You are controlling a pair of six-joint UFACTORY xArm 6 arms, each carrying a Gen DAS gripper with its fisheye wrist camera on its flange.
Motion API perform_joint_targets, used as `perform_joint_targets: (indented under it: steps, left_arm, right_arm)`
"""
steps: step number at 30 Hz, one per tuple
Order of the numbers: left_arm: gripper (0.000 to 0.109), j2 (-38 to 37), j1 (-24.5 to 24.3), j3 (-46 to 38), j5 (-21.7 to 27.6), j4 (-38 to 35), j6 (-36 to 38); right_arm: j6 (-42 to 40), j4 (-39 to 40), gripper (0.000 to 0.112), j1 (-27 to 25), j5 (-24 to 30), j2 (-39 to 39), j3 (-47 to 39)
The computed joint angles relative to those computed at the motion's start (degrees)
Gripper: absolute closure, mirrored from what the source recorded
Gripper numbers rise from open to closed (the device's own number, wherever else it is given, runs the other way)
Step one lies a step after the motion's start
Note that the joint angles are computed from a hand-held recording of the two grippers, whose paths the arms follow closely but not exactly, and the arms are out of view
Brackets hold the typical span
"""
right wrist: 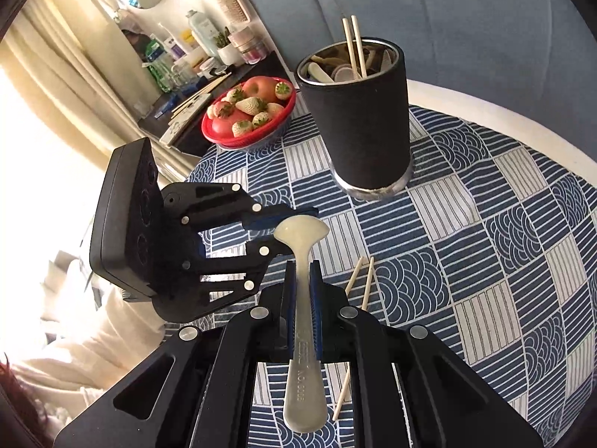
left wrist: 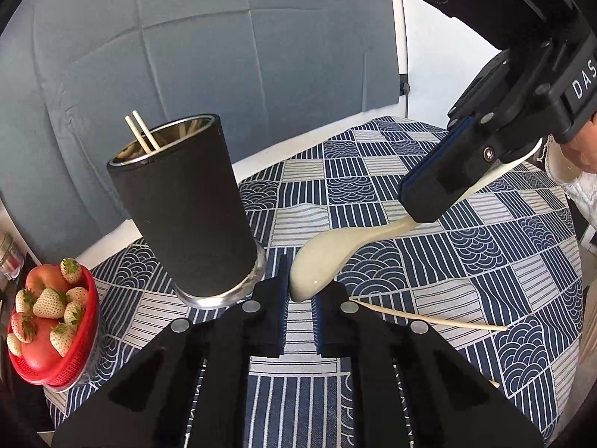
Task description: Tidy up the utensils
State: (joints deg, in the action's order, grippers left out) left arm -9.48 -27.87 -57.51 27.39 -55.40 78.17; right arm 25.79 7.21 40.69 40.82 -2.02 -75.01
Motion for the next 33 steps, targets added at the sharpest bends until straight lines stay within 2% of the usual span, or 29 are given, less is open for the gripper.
perform_joint_targets:
  steps: [12,16,24,33]
  left_arm:
    - [0.098,2.7,3.2,-8.6,1.5,3.8,-4.6]
    - [0.098,5.2,4.5,-12.8,3.1,4.4,-5.5]
    - [0.098,10.9,4.6,-20.8,3.2,7.7,-8.5]
    - [0.098,19.4,4.9,-30.6,6.6,13.4,-13.5]
  right_arm:
    - [-4.4,-1.2,0.105,-1.5,2.1,5.9,-12.8]
    - [-5.4,-2.1,0.105,-2.4,5.4,9.3,-19.4]
    - [-6.9,-3.4,0.106,-4.6,12.5,16.4,-32.5]
    - [-8.9,-1.9,0.109,-7.9,19.5,25.7,-45.9]
